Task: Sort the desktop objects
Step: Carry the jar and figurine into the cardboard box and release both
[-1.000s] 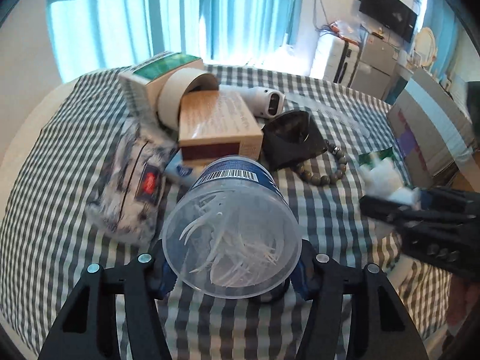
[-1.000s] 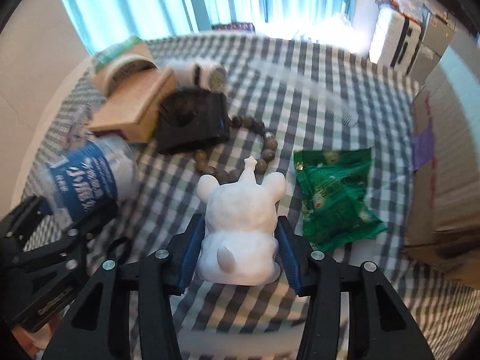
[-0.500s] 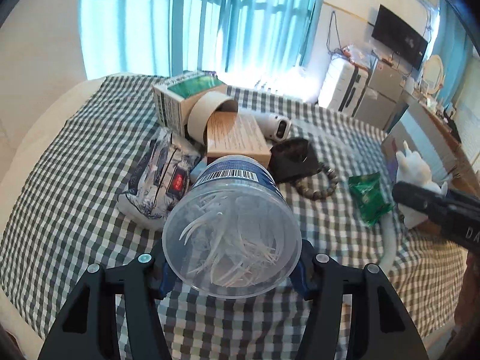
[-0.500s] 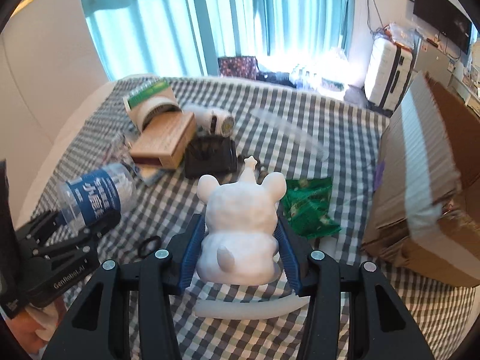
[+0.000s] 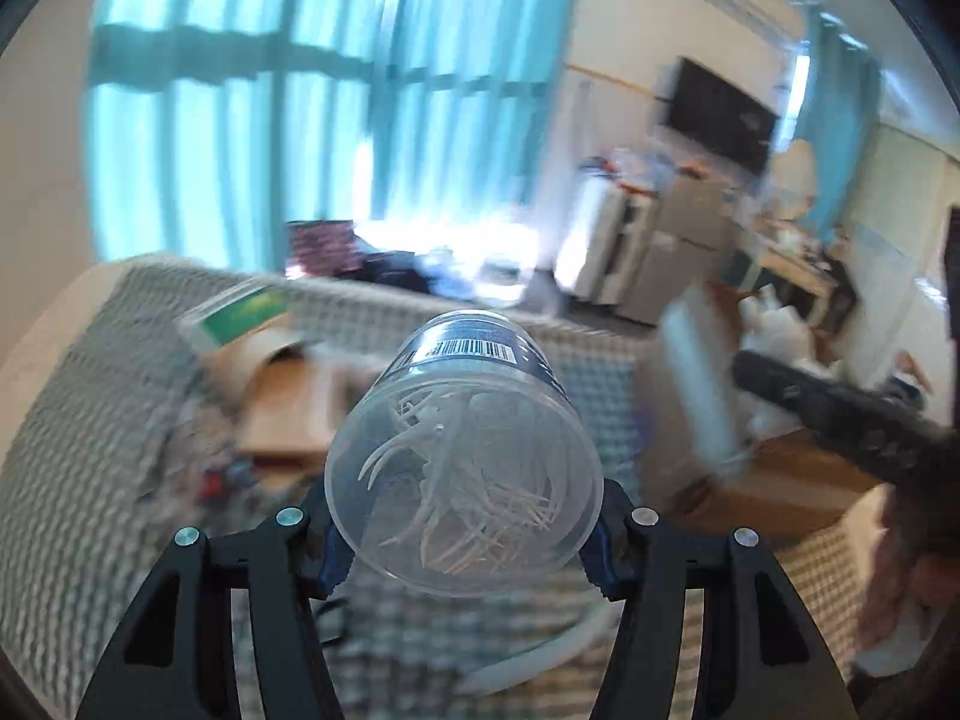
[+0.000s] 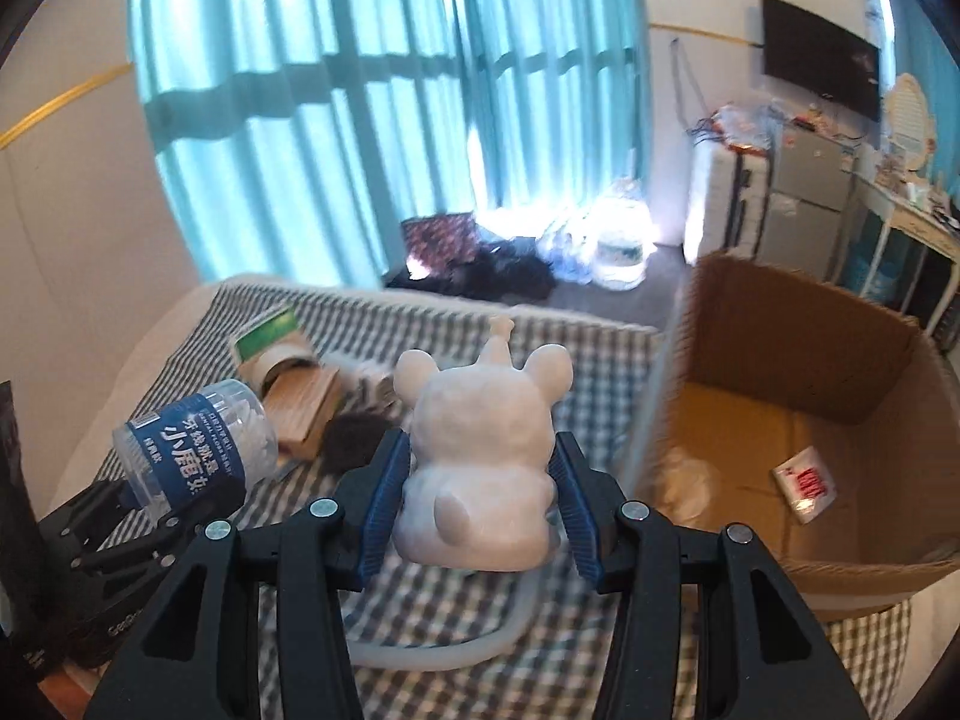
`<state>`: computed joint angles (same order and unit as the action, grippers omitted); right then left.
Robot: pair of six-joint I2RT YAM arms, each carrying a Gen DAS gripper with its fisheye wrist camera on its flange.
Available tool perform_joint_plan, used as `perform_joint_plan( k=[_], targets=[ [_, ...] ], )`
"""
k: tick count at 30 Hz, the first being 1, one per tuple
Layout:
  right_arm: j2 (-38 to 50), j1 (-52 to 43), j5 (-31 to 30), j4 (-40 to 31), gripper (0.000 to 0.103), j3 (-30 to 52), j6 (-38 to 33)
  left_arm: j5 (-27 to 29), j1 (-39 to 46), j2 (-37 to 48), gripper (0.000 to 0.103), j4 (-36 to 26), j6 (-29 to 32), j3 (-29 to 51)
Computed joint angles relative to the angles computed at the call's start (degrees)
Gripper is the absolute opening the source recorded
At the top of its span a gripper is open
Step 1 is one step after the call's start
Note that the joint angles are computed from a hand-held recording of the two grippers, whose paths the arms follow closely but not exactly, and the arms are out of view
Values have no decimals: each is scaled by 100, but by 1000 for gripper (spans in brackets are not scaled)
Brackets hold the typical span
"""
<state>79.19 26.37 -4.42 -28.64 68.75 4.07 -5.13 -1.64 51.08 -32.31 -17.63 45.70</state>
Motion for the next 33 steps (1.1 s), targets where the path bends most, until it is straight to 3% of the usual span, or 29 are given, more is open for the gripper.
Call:
perform_joint_plan(
  k=[7, 12, 24, 26, 27, 28, 33],
  targets=[
    [187, -826, 659, 152, 48, 203, -48, 180, -1059, 1575, 61, 785, -129, 1200],
    [400, -1518, 616, 3, 48, 446, -43, 255, -1539, 2456, 61, 1075, -96, 1872],
    [958, -2475, 880, -159, 49, 873, -79, 417, -2130, 3783, 61, 1032, 231, 2830],
    [1033, -2527, 1144, -181, 63, 920, 31, 260, -2198, 3865, 69, 872, 342, 2956],
    [1077, -2519, 1275, -187, 70, 964, 11, 222, -2225, 3880, 83, 842, 387, 2977],
    [1114, -2477, 1432, -151, 71, 985, -38, 101, -2242, 3871, 94, 817, 404, 2998],
    [1188, -2411, 1499, -192, 76, 1060, -74, 25, -2210, 3878, 97, 668, 230, 3138]
  ],
)
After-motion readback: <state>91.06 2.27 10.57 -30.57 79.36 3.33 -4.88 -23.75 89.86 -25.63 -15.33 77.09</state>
